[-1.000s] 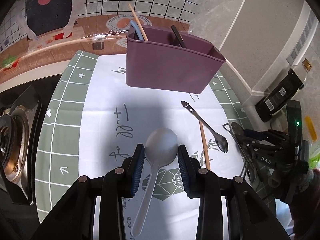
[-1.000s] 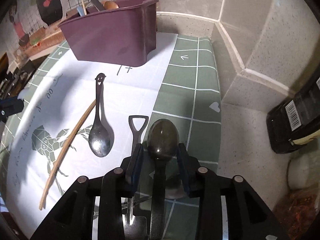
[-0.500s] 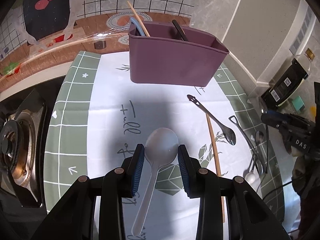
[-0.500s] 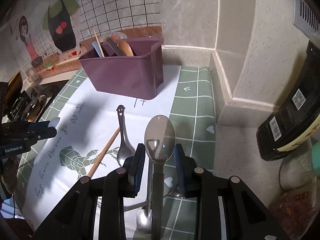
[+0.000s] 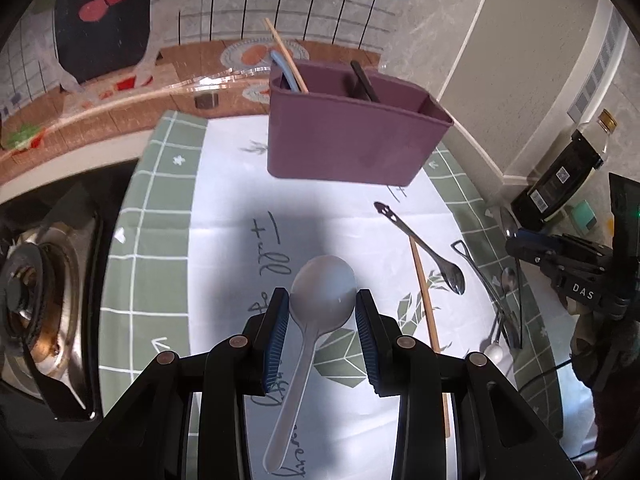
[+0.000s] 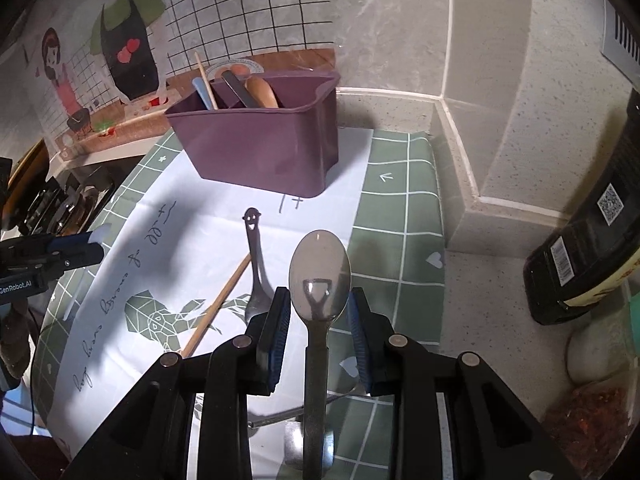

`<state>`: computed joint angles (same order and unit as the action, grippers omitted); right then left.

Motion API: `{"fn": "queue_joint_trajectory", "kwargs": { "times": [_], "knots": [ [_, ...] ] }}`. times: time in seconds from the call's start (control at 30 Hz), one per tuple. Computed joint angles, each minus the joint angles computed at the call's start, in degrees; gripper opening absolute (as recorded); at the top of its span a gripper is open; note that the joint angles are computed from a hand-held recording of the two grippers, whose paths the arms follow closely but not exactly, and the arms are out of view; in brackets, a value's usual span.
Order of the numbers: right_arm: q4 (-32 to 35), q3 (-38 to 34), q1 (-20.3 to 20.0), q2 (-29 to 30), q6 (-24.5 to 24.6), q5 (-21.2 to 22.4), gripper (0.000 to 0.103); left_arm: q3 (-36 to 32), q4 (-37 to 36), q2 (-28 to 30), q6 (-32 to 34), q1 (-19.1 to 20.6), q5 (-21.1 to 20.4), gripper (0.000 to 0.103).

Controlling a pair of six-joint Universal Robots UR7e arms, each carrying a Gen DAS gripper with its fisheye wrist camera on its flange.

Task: Organize utensils
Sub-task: 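Hold the white spoon in the left tool while the right tool grasps a metal spoon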

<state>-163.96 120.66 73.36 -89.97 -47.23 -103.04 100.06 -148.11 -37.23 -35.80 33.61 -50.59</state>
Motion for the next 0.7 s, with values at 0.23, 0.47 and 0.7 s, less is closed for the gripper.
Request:
{"fn": "queue_joint_trajectory", "kwargs": {
  "times": [0.23,0.47,0.7],
  "knots": [
    [-1.1,-0.4,1.8,-1.9,1.6,6.0,0.027,-3.0,-4.8,0.7,6.3,-2.0,3.1,0.035],
    [-1.6,-6.7,8.8,-2.2,3.8,10.1,0.005,-11.0,-20.0,2.2,16.6,-1.7,1.5,0.035],
    [3.6,-12.4,12.0,0.2,1.8,7.0,0.005,-14.7,-24.0,2.6,20.6,-0.7,2.8,0.035]
  ]
}}
